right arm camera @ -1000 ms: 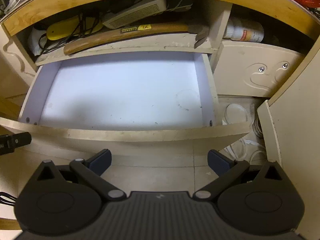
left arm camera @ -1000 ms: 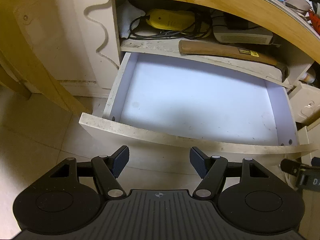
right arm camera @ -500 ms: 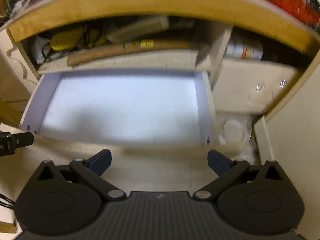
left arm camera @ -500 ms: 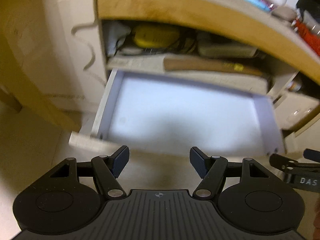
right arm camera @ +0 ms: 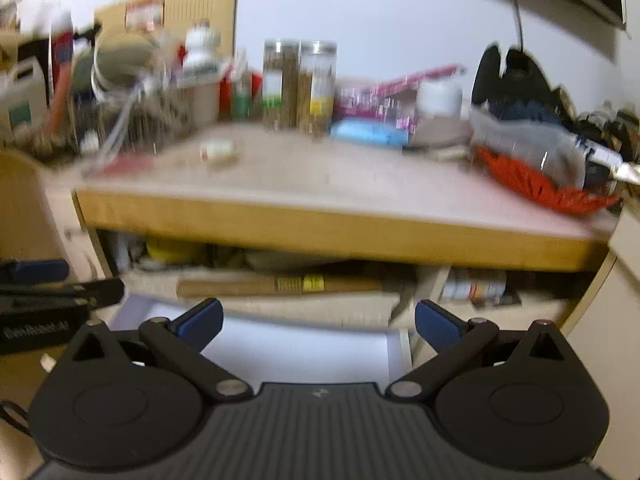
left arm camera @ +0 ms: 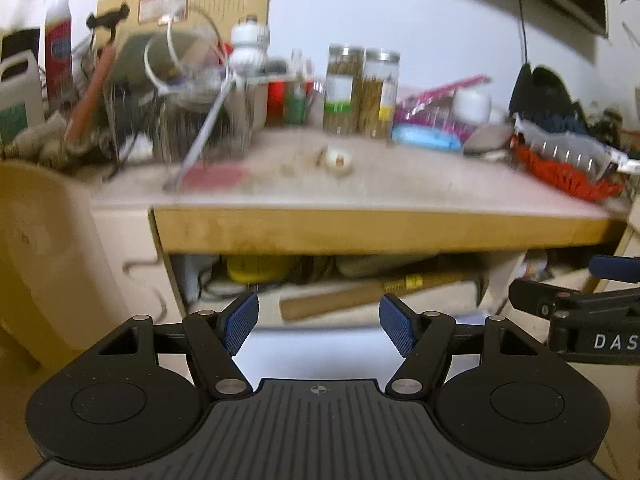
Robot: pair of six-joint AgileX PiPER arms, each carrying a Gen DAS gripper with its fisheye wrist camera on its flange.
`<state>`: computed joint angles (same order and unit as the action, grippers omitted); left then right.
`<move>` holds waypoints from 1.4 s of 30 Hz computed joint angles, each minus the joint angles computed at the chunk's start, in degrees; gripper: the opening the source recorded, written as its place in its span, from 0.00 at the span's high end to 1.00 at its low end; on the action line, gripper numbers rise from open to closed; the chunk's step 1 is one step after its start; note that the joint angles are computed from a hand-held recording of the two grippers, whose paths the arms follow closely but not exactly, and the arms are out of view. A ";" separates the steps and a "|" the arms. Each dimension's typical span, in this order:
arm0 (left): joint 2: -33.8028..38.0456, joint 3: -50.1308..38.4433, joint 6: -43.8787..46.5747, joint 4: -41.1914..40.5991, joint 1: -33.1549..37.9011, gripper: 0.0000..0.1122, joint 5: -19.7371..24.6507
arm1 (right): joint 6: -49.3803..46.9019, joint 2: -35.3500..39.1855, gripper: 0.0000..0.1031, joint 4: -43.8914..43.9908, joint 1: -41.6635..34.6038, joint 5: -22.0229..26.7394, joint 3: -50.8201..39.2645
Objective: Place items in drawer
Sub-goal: 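Withdraw both tools from the open drawer and raise toward the counter, then grasp the white egg-shaped toy on the counter with the left gripper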
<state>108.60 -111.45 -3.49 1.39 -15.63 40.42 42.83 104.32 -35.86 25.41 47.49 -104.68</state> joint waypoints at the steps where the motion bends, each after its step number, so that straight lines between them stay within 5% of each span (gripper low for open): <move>1: 0.17 -0.90 -0.40 0.39 -0.06 0.41 0.23 | 0.38 -0.13 0.01 -0.62 0.00 -0.32 -0.49; 18: -3.61 3.65 -0.73 3.35 0.21 0.41 -14.91 | 8.34 -4.97 0.00 -15.97 1.42 -8.37 3.07; 28: 0.64 -0.26 1.48 -0.11 1.28 0.41 -13.86 | 6.97 -5.32 0.00 -13.47 1.26 -8.81 4.00; 33: 4.17 -4.09 16.60 -13.78 3.91 0.40 -12.53 | 6.62 -5.35 0.01 -12.70 1.07 -9.15 4.26; 36: 7.38 -8.43 25.30 -20.85 5.12 0.32 -10.12 | 6.20 -5.34 0.00 -12.30 1.00 -9.36 4.21; 42: 13.95 -17.72 27.68 -19.53 4.87 0.27 -7.18 | 5.46 -5.20 0.00 -11.29 0.90 -9.63 3.87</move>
<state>122.56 -129.17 24.19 -18.14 -10.76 33.24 48.30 99.12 -47.15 26.31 37.87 -100.81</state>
